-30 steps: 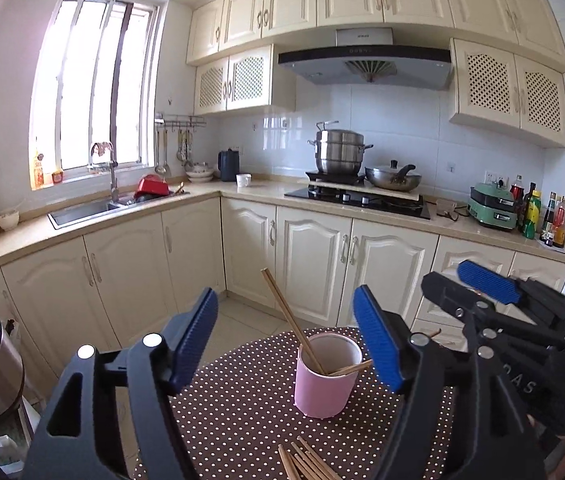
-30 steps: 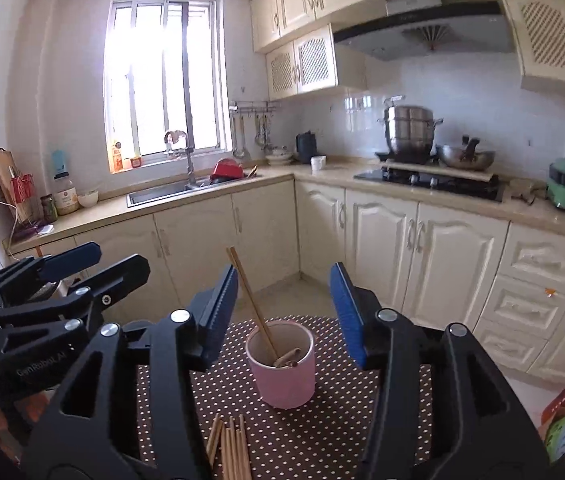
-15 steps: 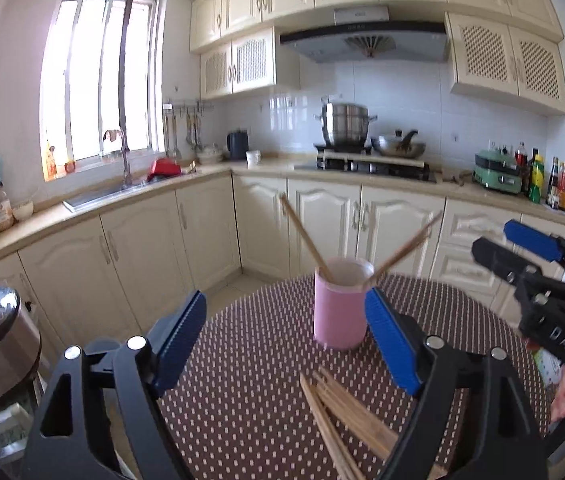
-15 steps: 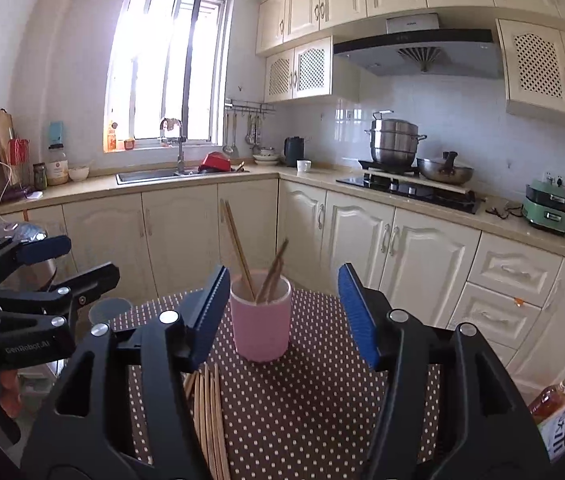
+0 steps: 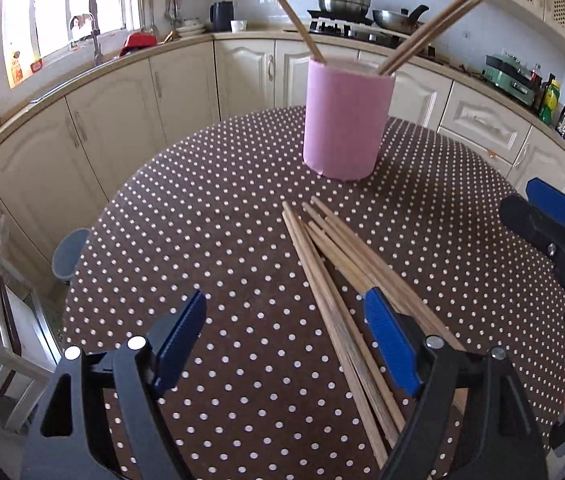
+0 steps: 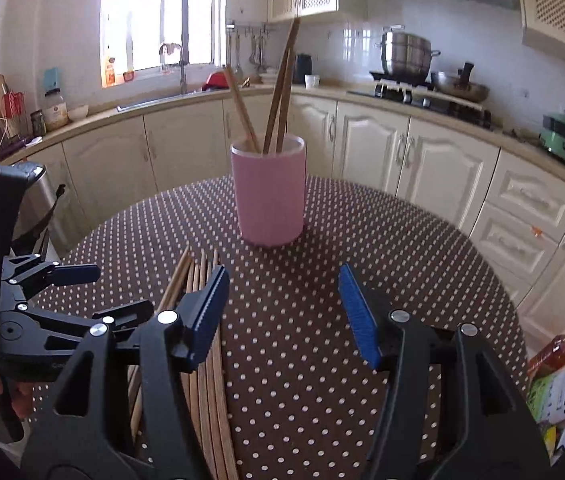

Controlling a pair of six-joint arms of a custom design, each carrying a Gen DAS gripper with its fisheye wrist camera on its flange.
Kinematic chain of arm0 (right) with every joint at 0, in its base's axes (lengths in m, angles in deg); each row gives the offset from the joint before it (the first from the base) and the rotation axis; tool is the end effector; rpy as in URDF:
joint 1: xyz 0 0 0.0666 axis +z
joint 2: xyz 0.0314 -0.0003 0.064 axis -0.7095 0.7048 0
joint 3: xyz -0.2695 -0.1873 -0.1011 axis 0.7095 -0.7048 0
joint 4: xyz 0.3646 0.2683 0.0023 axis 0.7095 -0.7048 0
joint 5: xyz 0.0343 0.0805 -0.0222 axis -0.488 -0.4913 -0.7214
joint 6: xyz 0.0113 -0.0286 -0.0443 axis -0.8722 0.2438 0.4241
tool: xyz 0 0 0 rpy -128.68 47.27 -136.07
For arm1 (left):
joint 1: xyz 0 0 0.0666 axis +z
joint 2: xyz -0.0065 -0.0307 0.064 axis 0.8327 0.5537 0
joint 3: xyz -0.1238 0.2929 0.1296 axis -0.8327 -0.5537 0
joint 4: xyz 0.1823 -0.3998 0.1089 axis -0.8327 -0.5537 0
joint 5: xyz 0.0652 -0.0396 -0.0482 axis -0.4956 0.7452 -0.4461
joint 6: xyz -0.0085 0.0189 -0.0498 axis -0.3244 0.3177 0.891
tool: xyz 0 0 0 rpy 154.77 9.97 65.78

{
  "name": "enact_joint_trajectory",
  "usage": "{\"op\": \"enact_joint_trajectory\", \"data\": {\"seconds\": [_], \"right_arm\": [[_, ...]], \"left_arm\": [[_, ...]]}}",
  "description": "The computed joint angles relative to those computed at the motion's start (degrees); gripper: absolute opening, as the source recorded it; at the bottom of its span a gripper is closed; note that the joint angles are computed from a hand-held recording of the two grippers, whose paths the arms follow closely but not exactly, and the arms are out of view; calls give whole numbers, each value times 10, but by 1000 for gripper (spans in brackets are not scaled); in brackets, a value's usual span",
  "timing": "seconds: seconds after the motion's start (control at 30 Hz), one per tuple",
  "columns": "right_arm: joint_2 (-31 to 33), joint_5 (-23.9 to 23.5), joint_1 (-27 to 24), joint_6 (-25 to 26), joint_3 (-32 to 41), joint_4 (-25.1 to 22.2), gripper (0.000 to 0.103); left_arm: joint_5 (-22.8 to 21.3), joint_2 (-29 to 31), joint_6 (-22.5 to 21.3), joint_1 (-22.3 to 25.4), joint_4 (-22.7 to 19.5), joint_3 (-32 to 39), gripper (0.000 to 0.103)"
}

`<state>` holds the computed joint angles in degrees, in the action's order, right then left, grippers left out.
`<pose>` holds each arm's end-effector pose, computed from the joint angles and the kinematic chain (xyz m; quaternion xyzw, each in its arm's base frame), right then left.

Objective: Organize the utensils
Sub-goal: 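Move both open grippers back down to the loose chopstick pile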

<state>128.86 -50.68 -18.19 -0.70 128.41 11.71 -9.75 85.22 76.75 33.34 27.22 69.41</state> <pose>0.6113 0.3098 0.3850 -0.1827 0.8577 0.1091 0.4680 0.5911 -0.2418 0.3538 -0.0169 0.9384 -0.0016 0.3453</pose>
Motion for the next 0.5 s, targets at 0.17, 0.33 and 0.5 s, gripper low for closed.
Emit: {"op": "enact_joint_trajectory", "data": {"seconds": [0.17, 0.33, 0.5], "right_arm": [[11, -14, -3, -13, 3, -18, 57], [23, -24, -4, -15, 13, -33, 58], [38, -36, -5, -16, 34, -53, 59]], "left_arm": [[-12, 33, 4, 0, -36, 32, 80], [-3, 26, 25, 9, -30, 18, 80], [0, 13, 32, 18, -31, 1, 80]]}}
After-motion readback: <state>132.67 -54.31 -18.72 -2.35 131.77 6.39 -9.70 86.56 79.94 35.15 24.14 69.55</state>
